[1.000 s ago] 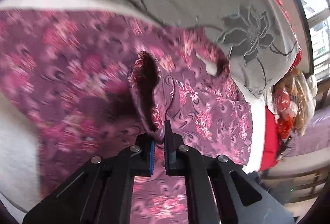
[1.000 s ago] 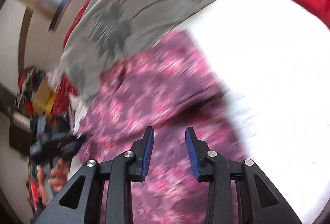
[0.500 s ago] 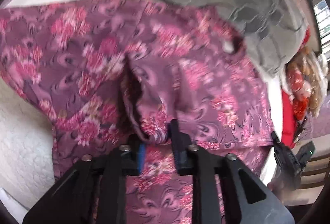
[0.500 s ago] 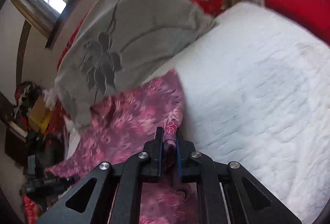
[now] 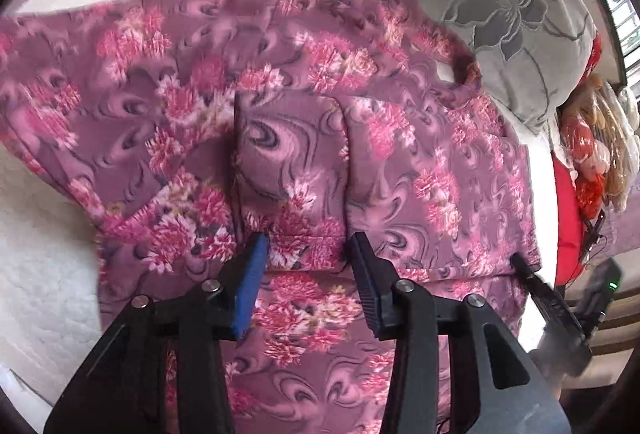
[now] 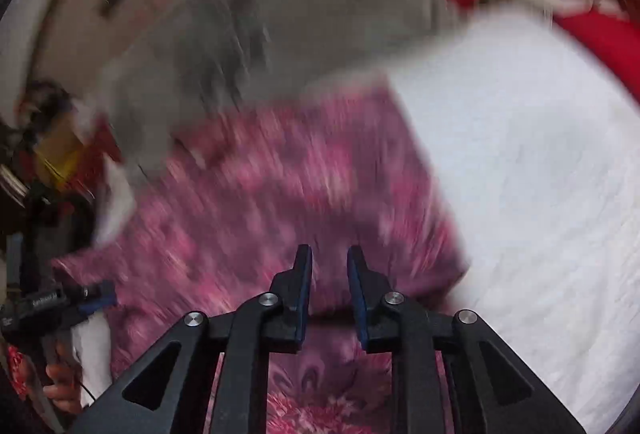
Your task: Fold small clothes
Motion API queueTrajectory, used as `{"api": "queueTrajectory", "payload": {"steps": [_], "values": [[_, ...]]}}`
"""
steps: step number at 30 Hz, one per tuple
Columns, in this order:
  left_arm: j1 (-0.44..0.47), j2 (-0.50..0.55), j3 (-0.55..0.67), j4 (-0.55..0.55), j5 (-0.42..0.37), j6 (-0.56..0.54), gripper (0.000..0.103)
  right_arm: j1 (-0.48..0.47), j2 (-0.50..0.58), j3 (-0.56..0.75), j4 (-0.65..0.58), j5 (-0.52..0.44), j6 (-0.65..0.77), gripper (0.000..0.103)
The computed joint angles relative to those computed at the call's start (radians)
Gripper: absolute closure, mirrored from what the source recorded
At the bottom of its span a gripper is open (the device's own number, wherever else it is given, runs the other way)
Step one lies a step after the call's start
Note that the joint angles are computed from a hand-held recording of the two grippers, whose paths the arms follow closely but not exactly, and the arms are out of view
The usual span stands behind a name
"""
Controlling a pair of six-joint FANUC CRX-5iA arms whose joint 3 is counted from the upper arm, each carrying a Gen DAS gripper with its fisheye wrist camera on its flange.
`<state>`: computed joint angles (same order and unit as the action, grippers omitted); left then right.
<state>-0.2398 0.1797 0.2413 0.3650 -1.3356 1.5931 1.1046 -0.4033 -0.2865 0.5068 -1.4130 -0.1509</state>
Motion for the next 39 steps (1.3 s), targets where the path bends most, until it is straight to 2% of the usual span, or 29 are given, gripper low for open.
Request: {"api": "queueTrajectory", "payload": {"steps": [2, 5, 7, 10, 14, 15, 16, 19, 20, 23, 27, 30, 32, 33, 34, 35, 37, 39], "values": [[0.027, -0.032, -0.029, 0.057, 0.005, -0.030, 0.062, 0.044, 0.017, 0.005, 0.079, -0.019, -0.052, 0.082], [0.081, -0.088, -0.079, 0.140, 0.013, -0.075, 0.062, 0.050, 0.061, 0.036, 0.144, 0.083, -0.015, 0.082], [0.147, -0.137, -0.124, 0.211, 0.020, -0.123, 0.061, 0.011, 0.146, 0.119, 0.095, 0.170, 0.115, 0.082], [0.249, -0.204, -0.168, 0.249, 0.023, -0.158, 0.046, -0.016, 0.239, 0.194, 0.037, 0.264, 0.192, 0.082], [0.417, -0.271, -0.220, 0.250, 0.032, -0.166, 0.046, -0.047, 0.361, 0.265, -0.061, 0.419, 0.217, 0.081], [0.477, -0.282, -0.240, 0.261, 0.035, -0.164, 0.046, -0.051, 0.396, 0.284, -0.083, 0.425, 0.229, 0.077], [0.519, -0.287, -0.255, 0.273, 0.035, -0.161, 0.046, -0.035, 0.424, 0.282, -0.053, 0.405, 0.204, 0.075], [0.622, -0.274, -0.301, 0.320, 0.039, -0.124, 0.046, 0.022, 0.399, 0.142, 0.186, 0.451, 0.028, 0.074], [0.643, -0.264, -0.319, 0.342, 0.046, -0.109, 0.046, 0.030, 0.395, 0.119, 0.226, 0.458, 0.009, 0.074], [0.657, -0.229, -0.348, 0.383, 0.081, -0.062, 0.046, 0.025, 0.387, 0.115, 0.222, 0.454, 0.021, 0.074], [0.644, -0.203, -0.415, 0.466, 0.170, 0.006, 0.046, 0.027, 0.391, 0.125, 0.219, 0.437, 0.038, 0.074], [0.636, -0.144, -0.409, 0.477, 0.150, 0.066, 0.046, 0.032, 0.388, 0.121, 0.224, 0.432, 0.035, 0.074], [0.634, -0.126, -0.397, 0.475, 0.153, 0.088, 0.050, 0.030, 0.395, 0.124, 0.226, 0.437, 0.032, 0.074], [0.636, -0.128, -0.381, 0.463, 0.169, 0.086, 0.057, 0.030, 0.398, 0.125, 0.228, 0.439, 0.029, 0.074], [0.634, -0.130, -0.360, 0.441, 0.175, 0.088, 0.077, 0.030, 0.398, 0.125, 0.228, 0.440, 0.029, 0.074], [0.636, -0.129, -0.328, 0.415, 0.178, 0.074, 0.088, 0.030, 0.399, 0.125, 0.228, 0.440, 0.029, 0.074], [0.641, -0.134, -0.272, 0.345, 0.190, 0.069, 0.090, 0.029, 0.399, 0.124, 0.229, 0.442, 0.027, 0.074], [0.629, -0.149, -0.187, 0.180, 0.222, 0.086, 0.091, 0.029, 0.398, 0.123, 0.229, 0.444, 0.026, 0.074]]}}
